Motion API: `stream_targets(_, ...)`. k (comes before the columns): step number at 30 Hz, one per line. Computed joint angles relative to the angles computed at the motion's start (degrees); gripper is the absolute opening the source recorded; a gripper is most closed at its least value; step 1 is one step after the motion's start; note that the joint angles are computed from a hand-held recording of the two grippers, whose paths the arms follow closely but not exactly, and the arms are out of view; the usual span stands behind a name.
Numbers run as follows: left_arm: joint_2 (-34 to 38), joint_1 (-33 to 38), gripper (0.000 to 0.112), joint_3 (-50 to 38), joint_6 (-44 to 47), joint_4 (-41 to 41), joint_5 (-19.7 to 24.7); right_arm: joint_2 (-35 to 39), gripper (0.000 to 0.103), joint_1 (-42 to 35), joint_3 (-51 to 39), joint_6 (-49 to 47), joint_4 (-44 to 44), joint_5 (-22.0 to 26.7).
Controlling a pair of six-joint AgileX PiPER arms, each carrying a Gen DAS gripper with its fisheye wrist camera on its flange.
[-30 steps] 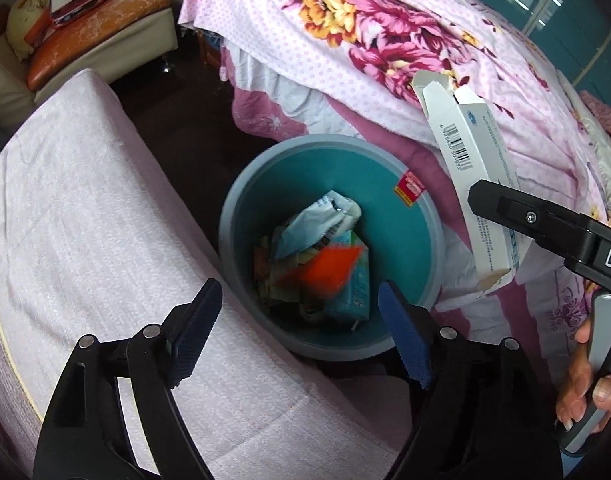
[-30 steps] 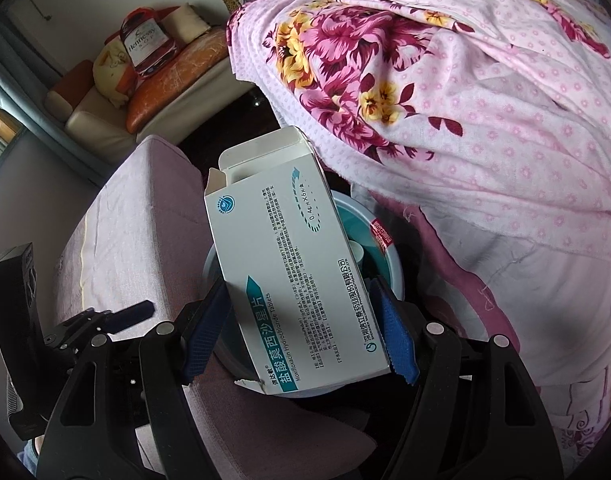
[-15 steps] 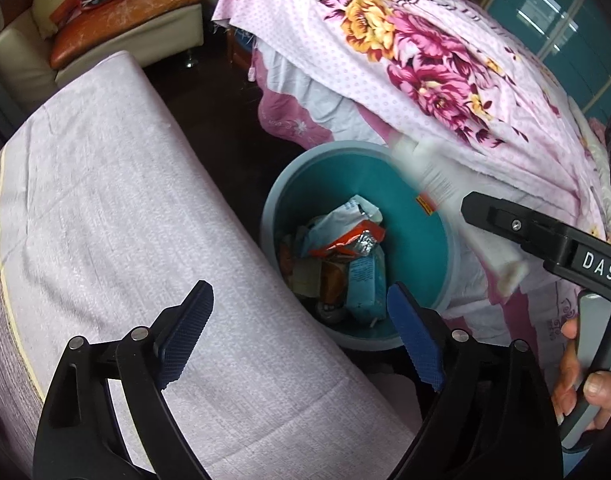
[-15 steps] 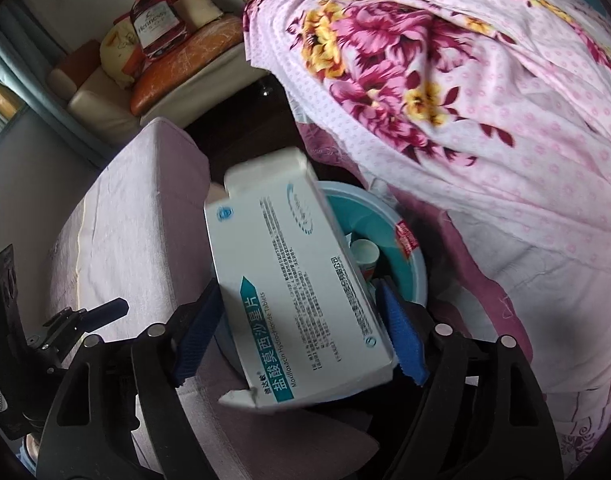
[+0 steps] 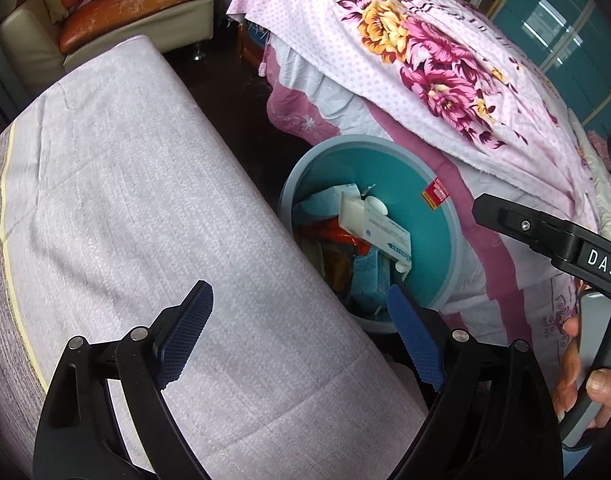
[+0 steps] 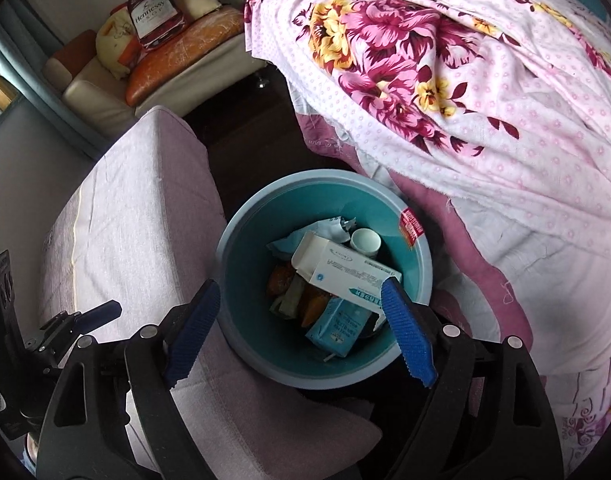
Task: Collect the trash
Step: 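Move both open tools back over the bed toward the mask and pink wrapper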
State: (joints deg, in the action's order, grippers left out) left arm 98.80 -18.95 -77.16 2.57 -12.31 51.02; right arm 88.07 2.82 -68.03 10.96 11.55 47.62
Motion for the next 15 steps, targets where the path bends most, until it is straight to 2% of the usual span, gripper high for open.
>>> stream_targets(15, -8.35, 6.8, 0.09, 8.0, 5.88, -4.48, -0.16, -2.41, 0.082, 9.59, -1.87, 9.54, -6.66, 3.64)
